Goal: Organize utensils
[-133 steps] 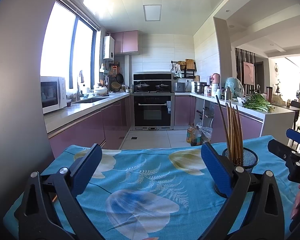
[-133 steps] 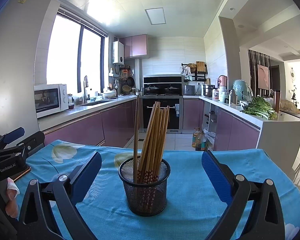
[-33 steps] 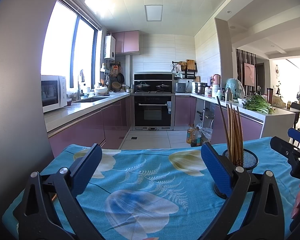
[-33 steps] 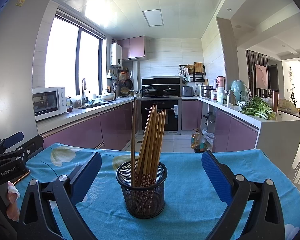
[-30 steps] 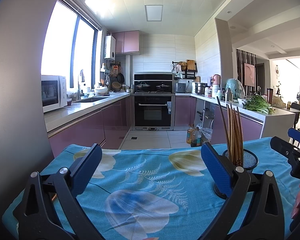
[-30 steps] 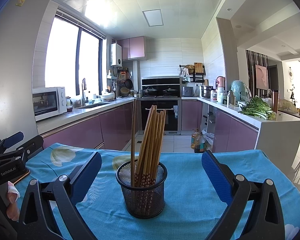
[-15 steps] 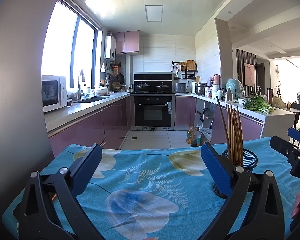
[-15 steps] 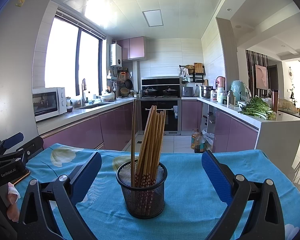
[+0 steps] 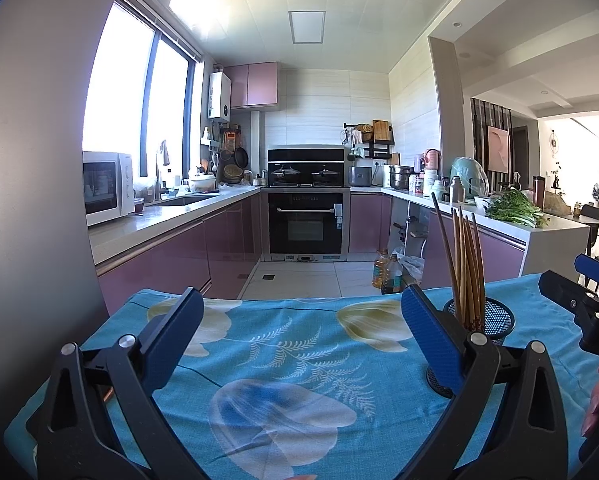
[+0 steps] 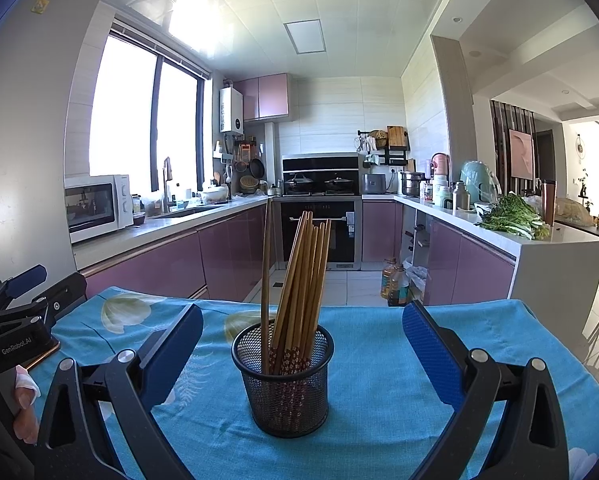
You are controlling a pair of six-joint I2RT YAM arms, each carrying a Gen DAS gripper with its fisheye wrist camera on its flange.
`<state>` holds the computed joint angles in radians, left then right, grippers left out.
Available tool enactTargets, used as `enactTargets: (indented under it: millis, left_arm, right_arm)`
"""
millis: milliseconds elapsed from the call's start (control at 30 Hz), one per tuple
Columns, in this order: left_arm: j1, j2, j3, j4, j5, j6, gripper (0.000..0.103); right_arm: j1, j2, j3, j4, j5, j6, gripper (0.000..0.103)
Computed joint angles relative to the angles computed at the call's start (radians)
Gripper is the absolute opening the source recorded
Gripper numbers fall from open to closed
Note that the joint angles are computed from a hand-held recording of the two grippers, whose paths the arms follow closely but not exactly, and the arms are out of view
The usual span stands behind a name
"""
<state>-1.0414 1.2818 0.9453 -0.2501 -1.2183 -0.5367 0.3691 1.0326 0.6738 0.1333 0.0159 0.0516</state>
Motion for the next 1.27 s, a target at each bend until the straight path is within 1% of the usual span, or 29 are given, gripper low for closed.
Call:
enactTargets:
  millis: [267,667,767,900,1033,1133,1233,1267]
  left_arm:
    - [0.002,0.001,-0.001,0.006,0.002,0.005,0.097]
    - [-0.006,0.014,0.015,-0.018,-0.014,-0.012,0.097]
    - [-0.007,0.003,0.001,0.009,-0.008,-0.005,0.097]
    - [-0.004,0.005,0.001,0.011,-0.011,0.000,0.097]
    - [0.010,0.013,0.012,-0.019,0.014,-0.023,0.097]
    - [0.029,0.018,0.023,-0.058,0.055,-0.056,0.097]
    - [0.056,0.026,0.032,-0.111,0.091,-0.095,0.097]
    - [0.067,0.033,0.040,-0.141,0.104,-0.110,0.097]
  right_arm:
    - [0.000,0.000,0.000,0.000,0.001,-0.001,0.097]
    - [0.001,0.011,0.000,0.009,0.004,0.001,0.097]
    - [0.001,0.012,0.000,0.009,0.005,0.000,0.097]
    - [0.002,0.010,-0.004,0.008,0.007,0.001,0.097]
    - [-0.004,0.014,-0.003,0.003,0.001,0.003,0.097]
    - [-0.011,0.023,0.007,-0.007,-0.002,-0.004,0.097]
    - [-0.059,0.050,0.026,-0.038,-0.020,-0.008,0.097]
    - [-0.091,0.080,0.050,-0.072,-0.023,-0.019,0.097]
